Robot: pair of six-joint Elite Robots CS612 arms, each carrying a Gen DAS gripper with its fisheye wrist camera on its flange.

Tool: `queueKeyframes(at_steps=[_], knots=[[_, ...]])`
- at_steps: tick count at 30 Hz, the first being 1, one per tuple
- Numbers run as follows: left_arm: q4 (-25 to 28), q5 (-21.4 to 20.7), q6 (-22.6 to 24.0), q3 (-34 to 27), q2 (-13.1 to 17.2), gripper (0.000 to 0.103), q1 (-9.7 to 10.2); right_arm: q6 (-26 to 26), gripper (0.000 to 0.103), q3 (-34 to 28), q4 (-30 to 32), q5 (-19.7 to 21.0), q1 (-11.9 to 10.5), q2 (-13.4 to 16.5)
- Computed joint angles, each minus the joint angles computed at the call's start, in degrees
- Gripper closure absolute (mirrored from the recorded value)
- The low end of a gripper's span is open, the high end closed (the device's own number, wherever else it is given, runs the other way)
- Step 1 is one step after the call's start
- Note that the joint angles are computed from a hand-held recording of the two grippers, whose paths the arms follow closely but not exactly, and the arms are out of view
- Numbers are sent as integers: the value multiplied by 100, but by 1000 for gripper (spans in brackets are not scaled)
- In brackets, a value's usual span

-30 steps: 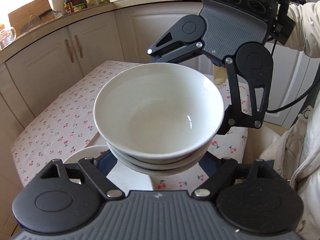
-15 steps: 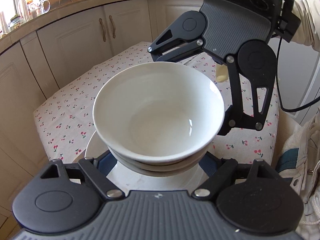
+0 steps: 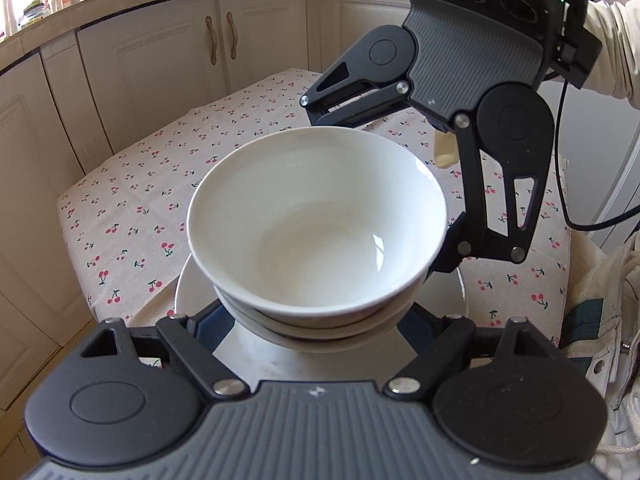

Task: Organize plates and bowls
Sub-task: 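Carry the bowl stack with both grippers over the plate stack, then lower the bowls onto the fruit-decal plate and open both grippers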

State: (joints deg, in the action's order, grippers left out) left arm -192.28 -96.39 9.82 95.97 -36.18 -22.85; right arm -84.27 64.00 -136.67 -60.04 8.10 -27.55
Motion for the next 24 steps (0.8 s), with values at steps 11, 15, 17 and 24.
queueKeyframes(at_steps=[11, 15, 17, 24], knots=[[-330, 330, -124, 69, 46, 11, -75, 299, 12, 45, -226, 136, -47, 31], [-536, 694, -489, 239, 1, 8, -184, 578, 4, 328, -592, 218, -91, -77], [-753, 1054, -599, 401, -54, 7, -299, 716, 2, 544, -841, 320, -143, -175], [-1877, 2490, -1453, 970, -213, 1, -843, 2222, 0, 1679, -3226, -80, -264, -554]])
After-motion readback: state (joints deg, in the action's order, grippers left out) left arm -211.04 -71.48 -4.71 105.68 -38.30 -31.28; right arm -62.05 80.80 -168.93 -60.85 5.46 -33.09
